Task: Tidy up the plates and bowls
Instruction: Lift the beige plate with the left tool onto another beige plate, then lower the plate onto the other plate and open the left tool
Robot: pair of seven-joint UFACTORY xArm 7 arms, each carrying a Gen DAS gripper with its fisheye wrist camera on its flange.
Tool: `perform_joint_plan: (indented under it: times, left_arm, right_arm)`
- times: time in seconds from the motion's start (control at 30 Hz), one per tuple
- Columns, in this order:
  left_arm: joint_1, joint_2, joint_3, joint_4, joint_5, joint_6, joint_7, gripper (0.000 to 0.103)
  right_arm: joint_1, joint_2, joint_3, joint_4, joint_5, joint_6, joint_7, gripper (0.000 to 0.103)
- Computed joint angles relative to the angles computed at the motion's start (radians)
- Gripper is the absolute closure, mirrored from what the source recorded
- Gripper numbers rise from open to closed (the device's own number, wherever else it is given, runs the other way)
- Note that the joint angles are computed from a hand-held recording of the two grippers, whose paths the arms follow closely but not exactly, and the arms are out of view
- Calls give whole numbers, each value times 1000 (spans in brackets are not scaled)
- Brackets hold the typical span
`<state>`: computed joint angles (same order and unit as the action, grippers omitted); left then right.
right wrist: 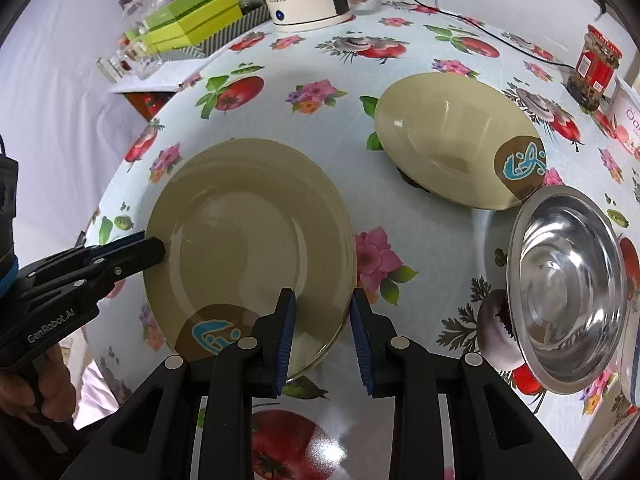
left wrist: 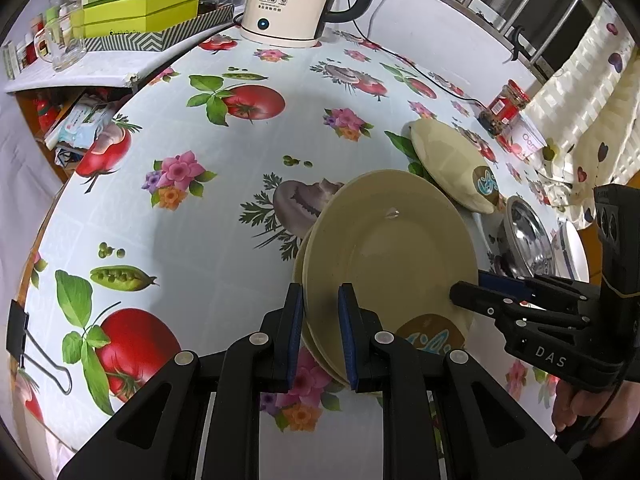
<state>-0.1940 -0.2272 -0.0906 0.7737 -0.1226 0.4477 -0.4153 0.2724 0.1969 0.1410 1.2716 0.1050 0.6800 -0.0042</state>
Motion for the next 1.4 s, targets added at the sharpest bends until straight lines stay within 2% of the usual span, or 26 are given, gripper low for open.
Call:
perform_joint_plan:
  times: [0.47,0.73,0.93,1.17,1.27,1.4]
  left_arm:
    - [8,4,-11,-9,39,-2,-29,85]
    - [0,-10,1,-23,14,-24,-10,85]
    - [5,-35,-6,-28,26,-33,-19,85]
    - [-16,-61,-6,-30,12,-43,-1,85]
    - [-24,-59,-7,-21,7,-46,10,85]
    - [-31,-56,-11,-11,4,-47,17,85]
  right_arm:
    - [9,5,-2,-5,-32,-7,10,72]
    - [6,7,0,-6,-25,-18,-2,72]
    - [-7,-24,6,-34,22,-44,-39,71]
    - [-20,-116,19,-122,158,-121,-147,50]
    - [-16,-152,17,-157,213,-137,-197,49]
    - [-7,-182,8,-182,219,-144,-203,49]
